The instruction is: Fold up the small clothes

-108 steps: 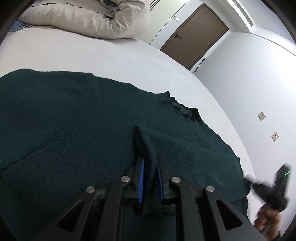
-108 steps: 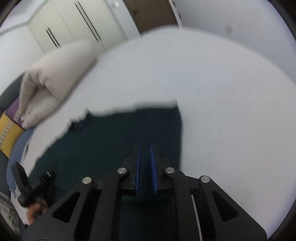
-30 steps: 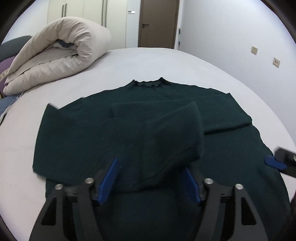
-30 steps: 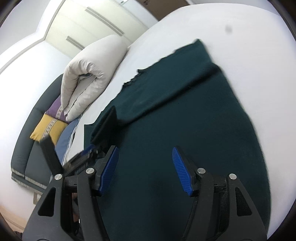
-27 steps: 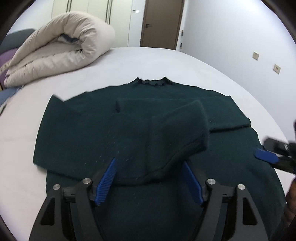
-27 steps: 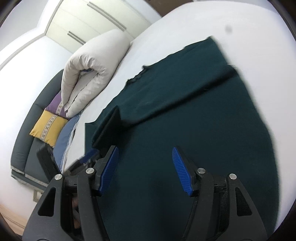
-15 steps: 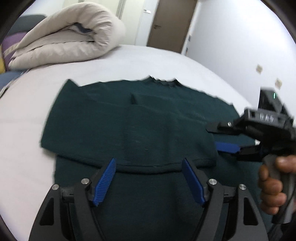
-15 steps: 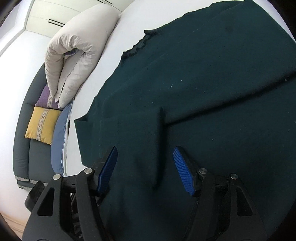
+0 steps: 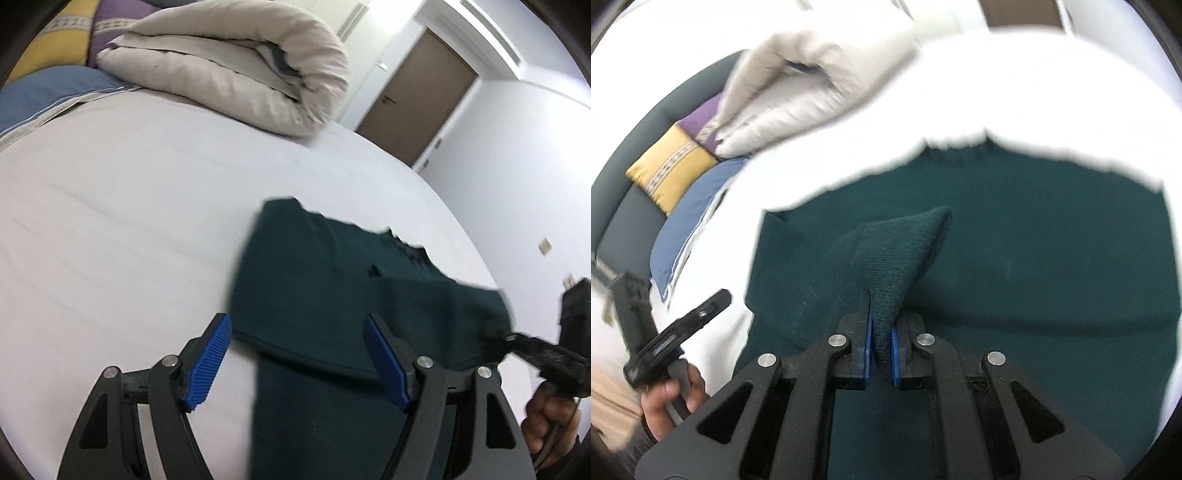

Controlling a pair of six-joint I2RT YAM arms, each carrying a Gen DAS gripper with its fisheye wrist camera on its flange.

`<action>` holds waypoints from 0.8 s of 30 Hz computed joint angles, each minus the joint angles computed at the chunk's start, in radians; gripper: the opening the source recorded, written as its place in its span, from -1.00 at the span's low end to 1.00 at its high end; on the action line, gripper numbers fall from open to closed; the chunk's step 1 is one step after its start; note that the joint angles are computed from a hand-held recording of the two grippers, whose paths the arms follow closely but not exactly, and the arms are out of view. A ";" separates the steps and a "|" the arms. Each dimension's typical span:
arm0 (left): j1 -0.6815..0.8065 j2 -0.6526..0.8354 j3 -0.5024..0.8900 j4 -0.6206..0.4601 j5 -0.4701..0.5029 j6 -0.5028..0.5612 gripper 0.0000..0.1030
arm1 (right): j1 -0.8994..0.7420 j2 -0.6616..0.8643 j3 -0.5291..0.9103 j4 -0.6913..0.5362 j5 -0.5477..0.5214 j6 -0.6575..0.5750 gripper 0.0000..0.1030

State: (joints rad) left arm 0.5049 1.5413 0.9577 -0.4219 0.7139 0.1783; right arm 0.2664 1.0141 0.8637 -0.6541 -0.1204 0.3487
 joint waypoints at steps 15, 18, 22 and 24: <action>-0.087 0.254 0.236 0.019 -0.136 -0.061 0.49 | -0.453 0.223 -0.093 0.131 -0.254 -0.199 -0.87; -0.125 0.317 0.300 0.012 -0.185 -0.077 0.48 | -0.491 0.253 -0.109 0.169 -0.291 -0.222 -0.86; -0.187 0.394 0.386 0.016 -0.269 -0.078 0.43 | -0.498 0.273 -0.132 0.206 -0.305 -0.234 -0.81; -0.208 0.438 0.436 0.005 -0.297 -0.087 0.38 | -0.502 0.268 -0.147 0.212 -0.305 -0.240 -0.81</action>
State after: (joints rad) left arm 0.2972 1.9797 1.3934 -0.4173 0.4169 0.0917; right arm -0.2354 1.2817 0.7170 -0.4423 -0.4256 0.1083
